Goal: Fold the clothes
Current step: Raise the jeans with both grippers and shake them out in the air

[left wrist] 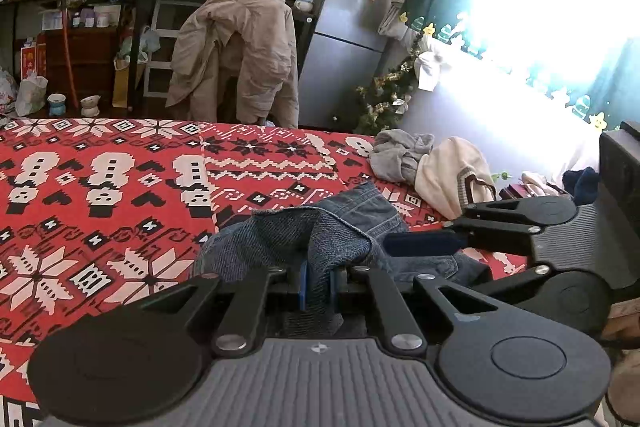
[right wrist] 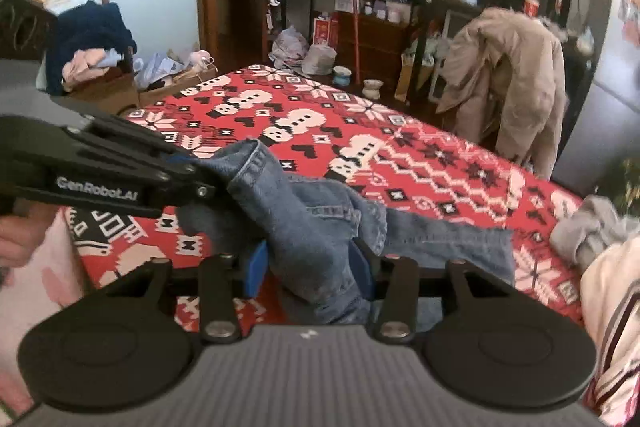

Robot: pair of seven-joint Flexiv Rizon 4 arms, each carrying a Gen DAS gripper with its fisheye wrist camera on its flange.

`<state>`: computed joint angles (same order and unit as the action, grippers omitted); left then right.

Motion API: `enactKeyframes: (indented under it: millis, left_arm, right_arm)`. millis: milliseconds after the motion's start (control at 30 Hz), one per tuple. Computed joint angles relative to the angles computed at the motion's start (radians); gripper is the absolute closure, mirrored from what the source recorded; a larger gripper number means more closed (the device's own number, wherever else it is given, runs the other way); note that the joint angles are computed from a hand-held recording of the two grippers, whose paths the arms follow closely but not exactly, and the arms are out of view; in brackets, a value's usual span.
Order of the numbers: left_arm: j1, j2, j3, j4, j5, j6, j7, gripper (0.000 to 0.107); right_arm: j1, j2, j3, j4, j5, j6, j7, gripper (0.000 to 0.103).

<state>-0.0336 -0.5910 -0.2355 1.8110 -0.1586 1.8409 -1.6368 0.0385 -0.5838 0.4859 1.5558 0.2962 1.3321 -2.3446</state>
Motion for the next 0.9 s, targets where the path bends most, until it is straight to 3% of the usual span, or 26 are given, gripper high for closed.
enactKeyframes:
  millis: [133, 167, 200, 300, 400, 467, 533, 733, 900]
  left_arm:
    - [0.011, -0.002, -0.018, -0.003, 0.013, 0.003, 0.006, 0.098]
    - [0.005, -0.003, -0.012, -0.007, 0.011, 0.000, 0.007, 0.098]
    - [-0.008, -0.004, 0.002, -0.012, 0.005, -0.005, 0.008, 0.098]
    - [0.020, -0.008, -0.032, -0.011, 0.010, -0.011, 0.009, 0.096]
    - [0.101, -0.016, -0.134, 0.002, 0.052, 0.007, 0.013, 0.088]
    - [0.175, -0.032, -0.227, 0.011, 0.103, 0.028, 0.013, 0.071]
    - [0.189, -0.036, -0.246, 0.010, 0.130, 0.042, 0.009, 0.065]
    - [0.174, -0.048, -0.224, -0.013, 0.129, 0.012, -0.009, 0.064]
    - [0.216, -0.089, -0.284, -0.030, 0.112, -0.037, -0.002, 0.064]
  right_arm:
    - [0.023, -0.010, -0.007, 0.005, -0.018, 0.028, -0.019, 0.057]
    - [0.034, -0.012, -0.016, 0.011, -0.031, 0.045, -0.018, 0.063]
    - [0.047, -0.014, -0.029, 0.015, -0.047, 0.059, -0.009, 0.078]
    - [0.045, -0.026, -0.029, 0.007, -0.062, 0.064, 0.042, 0.088]
    - [0.020, -0.040, -0.012, -0.022, -0.044, 0.052, 0.103, 0.089]
    - [0.015, -0.045, -0.022, -0.038, -0.042, 0.058, 0.139, 0.090]
    - [0.031, -0.042, -0.065, -0.040, -0.058, 0.090, 0.191, 0.090]
    - [0.037, -0.033, -0.184, -0.052, -0.112, 0.150, 0.391, 0.091]
    - [0.043, -0.013, -0.295, -0.010, -0.172, 0.209, 0.517, 0.091]
